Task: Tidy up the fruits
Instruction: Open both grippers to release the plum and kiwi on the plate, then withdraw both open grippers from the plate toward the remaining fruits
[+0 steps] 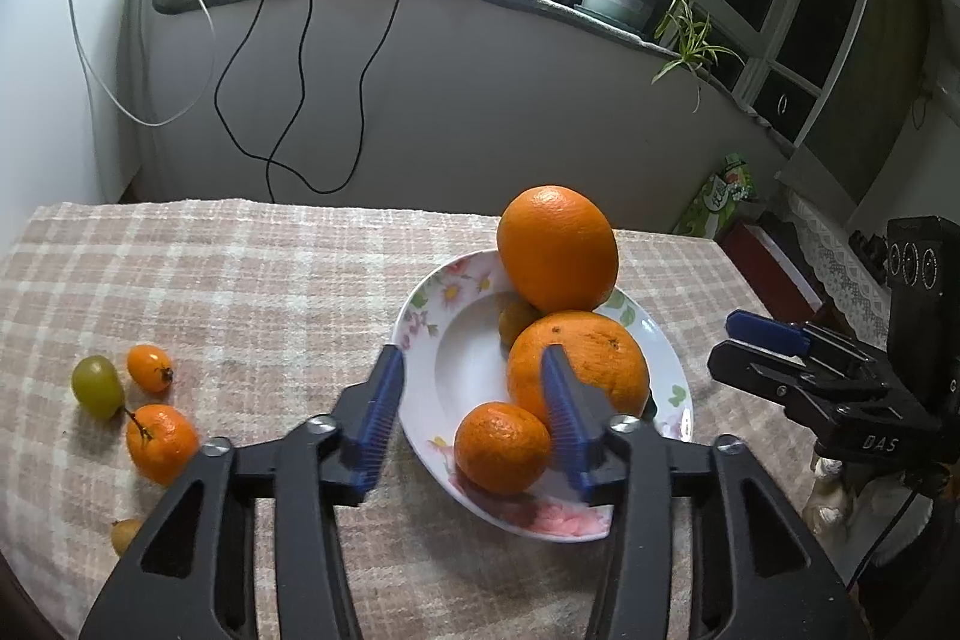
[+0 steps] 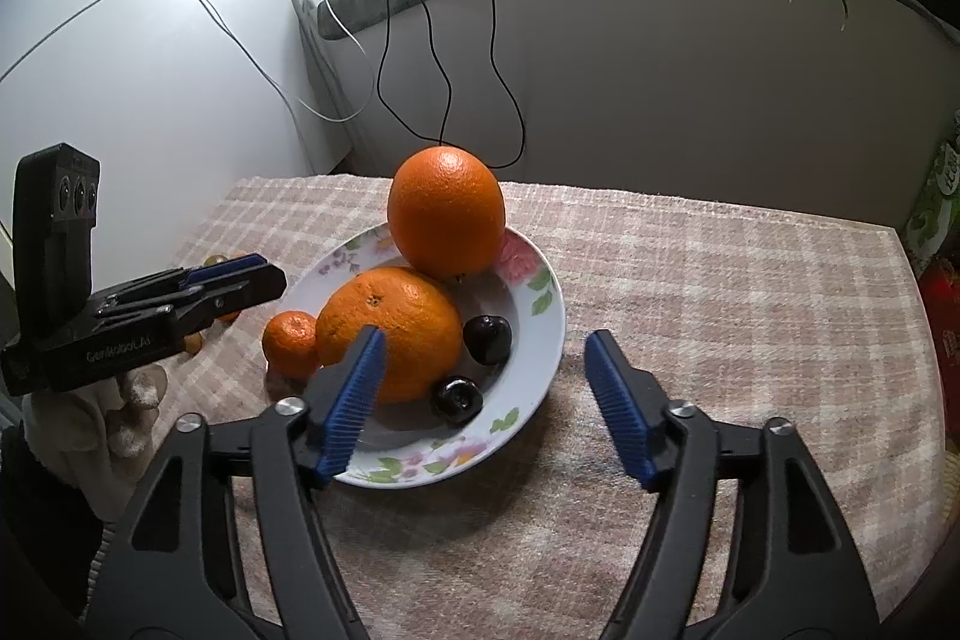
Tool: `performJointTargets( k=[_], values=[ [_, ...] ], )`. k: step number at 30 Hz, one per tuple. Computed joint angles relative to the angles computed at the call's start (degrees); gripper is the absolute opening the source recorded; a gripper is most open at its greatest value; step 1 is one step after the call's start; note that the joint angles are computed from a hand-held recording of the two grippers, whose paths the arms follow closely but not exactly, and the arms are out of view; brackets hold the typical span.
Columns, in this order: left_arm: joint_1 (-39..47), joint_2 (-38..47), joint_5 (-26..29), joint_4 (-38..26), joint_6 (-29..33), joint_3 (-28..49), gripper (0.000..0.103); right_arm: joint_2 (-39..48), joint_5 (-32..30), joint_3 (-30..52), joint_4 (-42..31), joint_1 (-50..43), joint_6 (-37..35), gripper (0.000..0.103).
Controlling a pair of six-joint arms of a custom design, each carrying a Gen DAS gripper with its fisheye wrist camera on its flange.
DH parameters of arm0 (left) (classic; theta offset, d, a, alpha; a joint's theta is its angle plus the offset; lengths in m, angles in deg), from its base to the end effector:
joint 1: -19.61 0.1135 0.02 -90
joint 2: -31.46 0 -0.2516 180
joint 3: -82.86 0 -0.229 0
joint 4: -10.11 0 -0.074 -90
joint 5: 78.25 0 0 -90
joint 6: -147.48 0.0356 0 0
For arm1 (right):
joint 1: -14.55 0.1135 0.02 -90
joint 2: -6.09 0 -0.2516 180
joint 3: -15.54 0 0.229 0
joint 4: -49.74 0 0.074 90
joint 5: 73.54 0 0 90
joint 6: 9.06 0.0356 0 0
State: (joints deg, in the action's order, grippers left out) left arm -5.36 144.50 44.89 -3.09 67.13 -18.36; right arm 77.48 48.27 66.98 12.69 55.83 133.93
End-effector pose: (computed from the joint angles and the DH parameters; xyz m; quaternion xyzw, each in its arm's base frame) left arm 0.3344 -0.1772 0.1396 0.3645 0.8219 -0.3097 0.3092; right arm 0.1715 0.1256 0.1864 0.1715 0.9094 0.0215 0.3784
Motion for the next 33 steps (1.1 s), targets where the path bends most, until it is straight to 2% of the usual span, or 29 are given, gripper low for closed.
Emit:
performJointTargets(
  k=[1, 2, 6, 17, 33],
  values=[
    [0.0, -0.29, -0.22, 0.19, -0.13, -0.3, 0.06, -0.13, 0.34, 0.15, -0.36, 0.26, 0.33, 0.081],
    [0.03, -0.61, -0.26, 0.36, -0.22, -0.64, 0.062, -0.3, 0.75, 0.32, -0.79, 0.58, 0.68, 0.082],
    [0.33, -1.74, -0.27, -0.01, -0.05, -1.54, 0.065, -0.73, 1.68, 0.97, -2.16, 1.52, 1.46, 0.086],
    [2.99, -6.18, 1.13, 0.49, 1.2, -5.87, 0.066, 0.77, 4.66, 5.1, -6.44, 6.33, 4.2, 0.089],
    [10.91, -10.7, 5.46, 0.12, 4.54, -10.63, 0.066, 6.45, 5.67, 12.15, -7.1, 11.11, 3.9, 0.089]
  ],
)
